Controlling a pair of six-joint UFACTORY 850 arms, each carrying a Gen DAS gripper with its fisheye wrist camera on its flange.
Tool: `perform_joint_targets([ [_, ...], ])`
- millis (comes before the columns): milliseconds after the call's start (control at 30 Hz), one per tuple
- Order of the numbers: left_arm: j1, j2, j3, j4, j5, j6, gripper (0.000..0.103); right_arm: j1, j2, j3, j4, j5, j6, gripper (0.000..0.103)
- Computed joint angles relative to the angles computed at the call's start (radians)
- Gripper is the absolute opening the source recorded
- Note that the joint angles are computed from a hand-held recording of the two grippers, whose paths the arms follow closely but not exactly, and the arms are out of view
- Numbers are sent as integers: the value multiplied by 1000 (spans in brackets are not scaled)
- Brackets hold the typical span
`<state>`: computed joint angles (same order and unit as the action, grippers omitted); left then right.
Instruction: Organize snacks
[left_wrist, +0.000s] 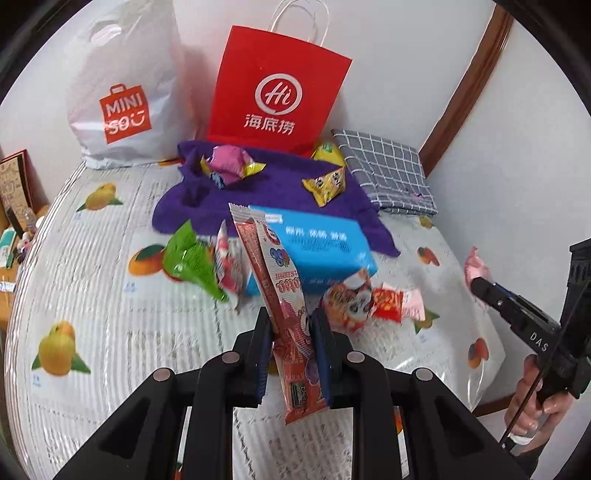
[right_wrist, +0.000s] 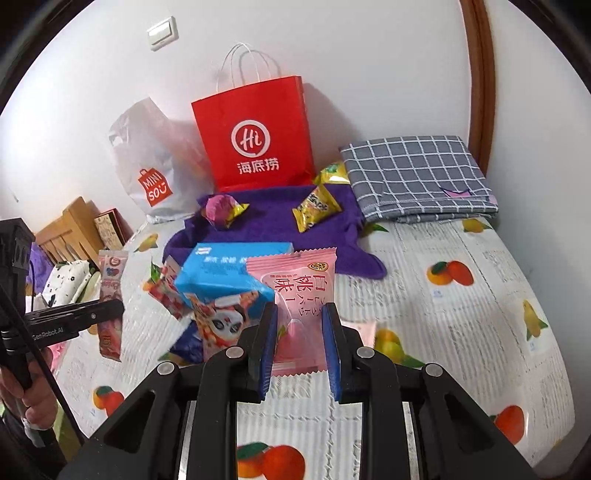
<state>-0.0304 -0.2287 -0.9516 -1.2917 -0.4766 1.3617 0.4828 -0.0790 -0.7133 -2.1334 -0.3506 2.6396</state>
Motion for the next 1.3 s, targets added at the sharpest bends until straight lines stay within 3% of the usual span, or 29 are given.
perform_joint_targets([
  [467,-14,-85,-144,36,-43,-55,21,-33,-96,-161,-150,50,80,24],
  [700,-4,-153,-246,78,-40,-123,21,-89,-167,-265,-96,89,-6,24],
  [1100,6,-284,-435,167,-50,-268,21,-184,-286,-449,-389,196,243,24],
  [1300,10,-354,-522,212,-49,-340,21,-211,-351,-510,-320,223,152,24],
])
